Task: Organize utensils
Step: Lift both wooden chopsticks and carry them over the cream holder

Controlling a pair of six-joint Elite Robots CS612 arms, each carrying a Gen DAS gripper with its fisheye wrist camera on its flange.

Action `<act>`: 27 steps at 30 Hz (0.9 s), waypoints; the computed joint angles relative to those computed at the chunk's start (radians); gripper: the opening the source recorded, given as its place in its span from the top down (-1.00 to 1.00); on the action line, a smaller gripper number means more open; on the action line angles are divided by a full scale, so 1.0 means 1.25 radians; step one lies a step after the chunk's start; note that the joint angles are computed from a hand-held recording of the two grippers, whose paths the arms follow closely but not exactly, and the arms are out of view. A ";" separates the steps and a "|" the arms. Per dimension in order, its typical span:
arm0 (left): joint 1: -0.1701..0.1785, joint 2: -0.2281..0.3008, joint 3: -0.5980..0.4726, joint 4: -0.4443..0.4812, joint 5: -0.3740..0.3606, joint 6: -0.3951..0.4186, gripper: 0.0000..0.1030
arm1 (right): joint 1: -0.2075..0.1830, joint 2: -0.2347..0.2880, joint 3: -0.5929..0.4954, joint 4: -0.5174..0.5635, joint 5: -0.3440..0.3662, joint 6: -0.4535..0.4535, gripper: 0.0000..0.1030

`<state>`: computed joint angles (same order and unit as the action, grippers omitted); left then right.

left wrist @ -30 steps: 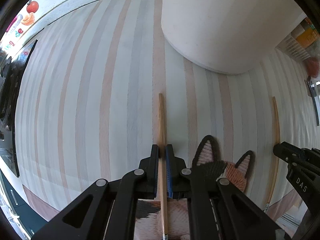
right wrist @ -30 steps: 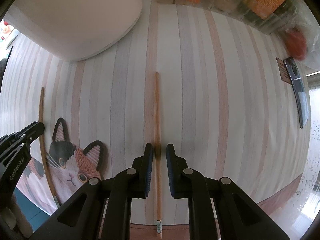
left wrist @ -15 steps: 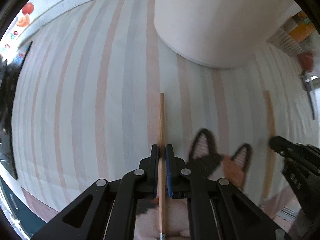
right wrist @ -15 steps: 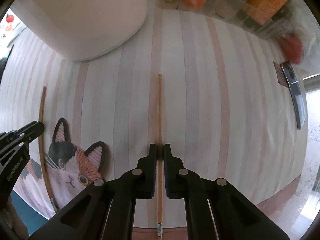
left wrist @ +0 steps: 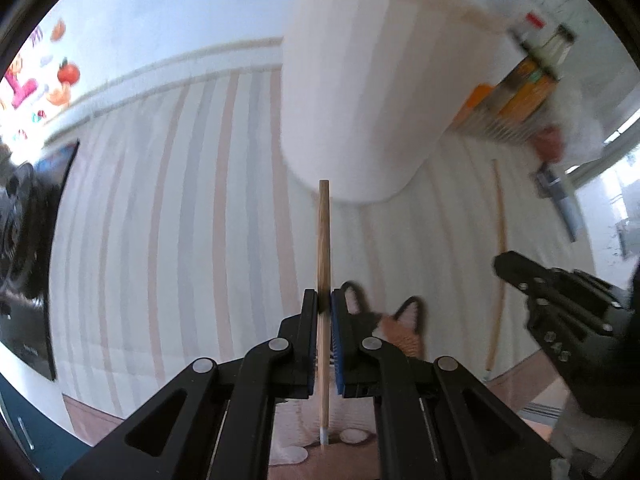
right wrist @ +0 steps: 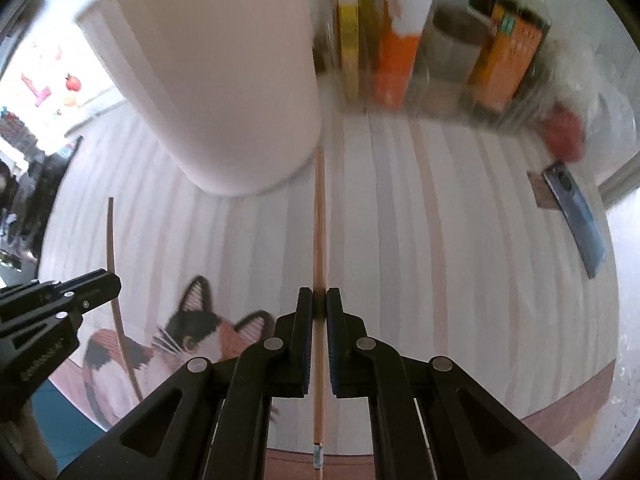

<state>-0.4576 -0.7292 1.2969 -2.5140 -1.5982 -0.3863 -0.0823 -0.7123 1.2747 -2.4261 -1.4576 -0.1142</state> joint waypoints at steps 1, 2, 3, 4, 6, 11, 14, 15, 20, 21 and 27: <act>0.000 -0.007 0.006 -0.015 0.000 0.004 0.92 | -0.003 -0.009 0.013 -0.026 0.005 -0.002 0.87; -0.001 -0.012 0.010 -0.027 0.000 0.007 0.92 | -0.002 -0.013 0.018 -0.042 0.009 0.001 0.87; -0.002 -0.019 0.015 -0.045 0.001 0.011 0.92 | -0.003 -0.019 0.026 -0.060 0.017 0.004 0.87; -0.003 -0.024 0.017 -0.059 0.003 0.012 0.93 | -0.004 -0.024 0.032 -0.075 0.021 0.008 0.87; -0.004 -0.034 0.019 -0.087 0.007 0.020 0.93 | -0.006 -0.032 0.037 -0.101 0.035 0.017 0.87; -0.005 -0.043 -0.001 -0.153 0.018 0.049 0.93 | -0.015 -0.031 0.013 -0.145 0.057 0.050 0.87; -0.012 -0.042 -0.016 -0.185 0.034 0.067 0.93 | -0.018 -0.028 -0.003 -0.165 0.057 0.062 0.87; -0.012 -0.042 -0.022 -0.193 0.033 0.073 0.93 | -0.017 -0.025 -0.009 -0.172 0.057 0.066 0.87; -0.013 -0.040 -0.051 -0.222 0.011 0.083 0.93 | -0.013 -0.022 -0.044 -0.198 0.053 0.081 0.87; -0.013 -0.039 -0.058 -0.227 0.004 0.083 0.93 | -0.013 -0.022 -0.050 -0.201 0.055 0.086 0.87; -0.011 -0.047 -0.087 -0.249 -0.031 0.084 0.93 | -0.028 -0.032 -0.084 -0.210 0.109 0.117 0.87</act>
